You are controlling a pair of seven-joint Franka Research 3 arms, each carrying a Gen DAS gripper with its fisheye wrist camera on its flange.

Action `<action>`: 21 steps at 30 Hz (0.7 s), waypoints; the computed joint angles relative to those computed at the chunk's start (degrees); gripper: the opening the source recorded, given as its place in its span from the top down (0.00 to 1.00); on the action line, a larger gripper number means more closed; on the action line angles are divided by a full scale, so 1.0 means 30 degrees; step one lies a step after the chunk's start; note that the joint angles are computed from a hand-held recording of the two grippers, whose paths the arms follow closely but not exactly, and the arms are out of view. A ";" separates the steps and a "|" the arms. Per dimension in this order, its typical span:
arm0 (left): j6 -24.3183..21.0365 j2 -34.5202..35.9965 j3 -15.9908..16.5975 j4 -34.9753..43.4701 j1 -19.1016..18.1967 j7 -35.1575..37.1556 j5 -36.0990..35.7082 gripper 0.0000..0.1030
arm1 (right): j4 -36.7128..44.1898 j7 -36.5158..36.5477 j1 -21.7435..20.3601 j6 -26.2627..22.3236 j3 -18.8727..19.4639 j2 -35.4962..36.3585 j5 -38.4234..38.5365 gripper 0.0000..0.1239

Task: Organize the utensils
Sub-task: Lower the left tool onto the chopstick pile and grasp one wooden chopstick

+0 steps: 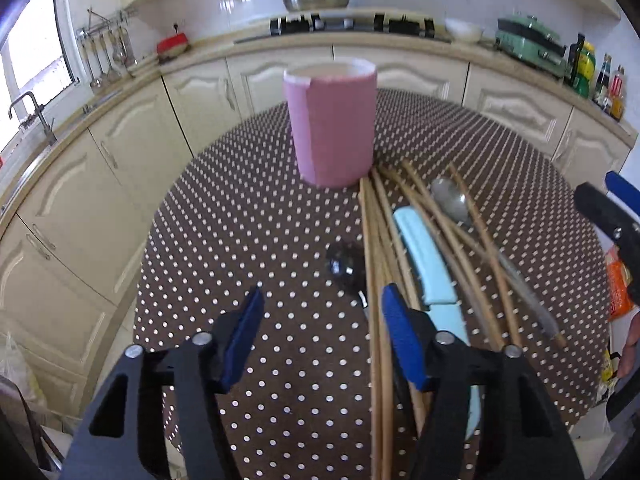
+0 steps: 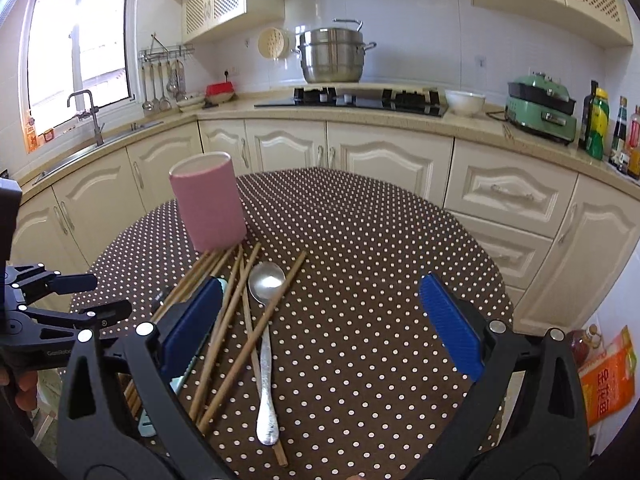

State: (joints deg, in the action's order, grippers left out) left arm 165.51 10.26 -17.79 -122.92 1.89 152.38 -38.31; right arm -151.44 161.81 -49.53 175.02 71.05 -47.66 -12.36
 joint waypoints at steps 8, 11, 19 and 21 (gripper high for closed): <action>-0.1135 0.1359 0.0086 0.1137 0.0047 -0.1990 0.2541 0.57 | 0.0318 -0.0454 -0.1443 0.0747 0.0818 0.1355 0.0074 0.22; -0.1308 0.1754 0.0120 0.1502 -0.0118 -0.2976 0.3638 0.58 | 0.0315 -0.0623 -0.1650 0.0848 0.0969 0.1585 0.0233 0.22; -0.1049 0.1635 -0.0747 0.1479 0.0498 -0.2678 0.3598 0.58 | 0.0255 -0.0915 -0.1918 0.1043 0.1075 0.2102 0.0532 0.22; -0.0706 0.1672 -0.0574 0.1301 0.0176 -0.2955 0.4253 0.58 | 0.0256 -0.1007 -0.1994 0.1159 0.1094 0.2177 0.0586 0.22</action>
